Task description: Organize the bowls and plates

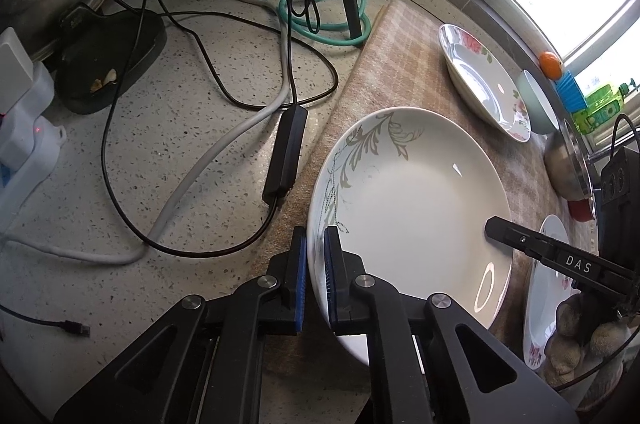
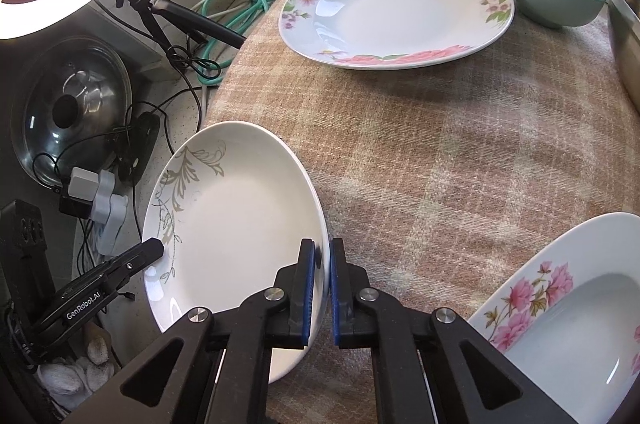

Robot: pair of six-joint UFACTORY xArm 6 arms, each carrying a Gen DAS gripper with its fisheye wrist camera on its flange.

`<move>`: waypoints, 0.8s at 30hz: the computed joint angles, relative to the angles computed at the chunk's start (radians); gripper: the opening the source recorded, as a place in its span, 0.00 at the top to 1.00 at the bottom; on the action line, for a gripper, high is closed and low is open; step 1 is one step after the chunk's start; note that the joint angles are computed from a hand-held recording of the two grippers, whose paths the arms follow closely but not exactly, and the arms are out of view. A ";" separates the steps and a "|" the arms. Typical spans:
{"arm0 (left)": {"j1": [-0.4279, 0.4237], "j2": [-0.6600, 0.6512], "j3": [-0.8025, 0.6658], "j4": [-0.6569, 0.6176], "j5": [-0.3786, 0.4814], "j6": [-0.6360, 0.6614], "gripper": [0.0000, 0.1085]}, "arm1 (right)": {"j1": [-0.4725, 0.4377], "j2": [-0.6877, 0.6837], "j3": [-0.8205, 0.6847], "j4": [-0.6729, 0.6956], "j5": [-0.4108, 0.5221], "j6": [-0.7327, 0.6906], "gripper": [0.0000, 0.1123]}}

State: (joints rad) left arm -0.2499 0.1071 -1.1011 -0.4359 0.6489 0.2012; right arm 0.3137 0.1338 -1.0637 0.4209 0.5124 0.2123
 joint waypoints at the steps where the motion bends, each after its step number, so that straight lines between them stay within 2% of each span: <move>1: 0.000 0.000 0.000 0.001 0.000 0.000 0.94 | 0.000 0.000 -0.001 -0.002 0.001 0.002 0.94; 13: 0.005 -0.003 0.000 -0.043 0.001 0.019 0.94 | 0.000 -0.002 -0.006 -0.017 0.016 0.023 0.94; 24: -0.002 0.000 0.008 -0.018 -0.018 0.016 0.94 | 0.002 -0.011 0.000 -0.031 0.017 0.027 0.94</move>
